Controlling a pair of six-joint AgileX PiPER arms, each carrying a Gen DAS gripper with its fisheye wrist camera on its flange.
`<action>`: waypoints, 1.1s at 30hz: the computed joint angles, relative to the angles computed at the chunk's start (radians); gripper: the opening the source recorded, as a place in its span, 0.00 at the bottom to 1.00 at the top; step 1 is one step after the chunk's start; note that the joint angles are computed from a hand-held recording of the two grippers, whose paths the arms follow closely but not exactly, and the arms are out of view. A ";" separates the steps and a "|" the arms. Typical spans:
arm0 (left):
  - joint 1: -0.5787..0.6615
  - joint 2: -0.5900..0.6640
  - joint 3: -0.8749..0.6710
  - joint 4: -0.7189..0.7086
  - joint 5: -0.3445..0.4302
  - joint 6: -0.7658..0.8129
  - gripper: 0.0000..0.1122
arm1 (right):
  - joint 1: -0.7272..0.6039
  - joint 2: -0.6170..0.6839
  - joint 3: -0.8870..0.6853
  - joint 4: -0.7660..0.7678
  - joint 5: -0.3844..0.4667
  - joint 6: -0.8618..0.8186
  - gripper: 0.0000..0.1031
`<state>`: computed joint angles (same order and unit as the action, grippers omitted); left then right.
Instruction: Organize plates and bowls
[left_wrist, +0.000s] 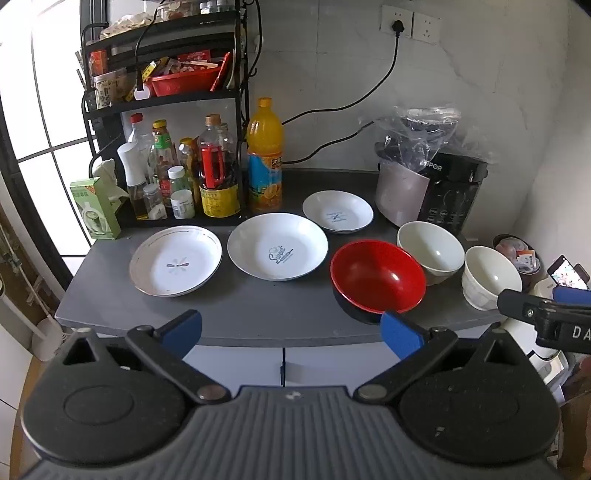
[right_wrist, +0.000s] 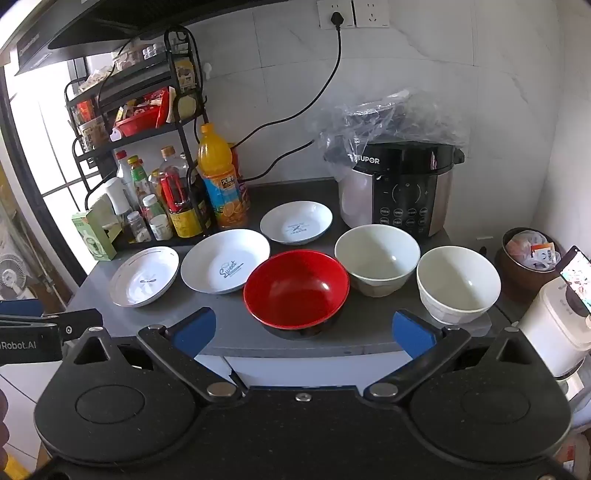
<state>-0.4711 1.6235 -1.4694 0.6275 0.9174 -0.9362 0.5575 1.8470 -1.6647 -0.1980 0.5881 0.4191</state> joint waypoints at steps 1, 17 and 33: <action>0.000 0.001 -0.001 0.003 0.001 -0.002 0.91 | 0.001 -0.001 0.000 0.003 -0.002 -0.006 1.00; -0.044 0.013 -0.021 0.023 0.015 -0.044 0.91 | -0.002 -0.011 0.018 -0.008 -0.006 0.023 1.00; -0.059 0.030 -0.046 0.038 0.028 -0.040 0.91 | -0.009 -0.024 0.040 -0.001 -0.025 0.011 1.00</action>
<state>-0.5302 1.6534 -1.5156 0.6652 0.9454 -0.9758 0.5481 1.8226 -1.6245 -0.1993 0.5633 0.4301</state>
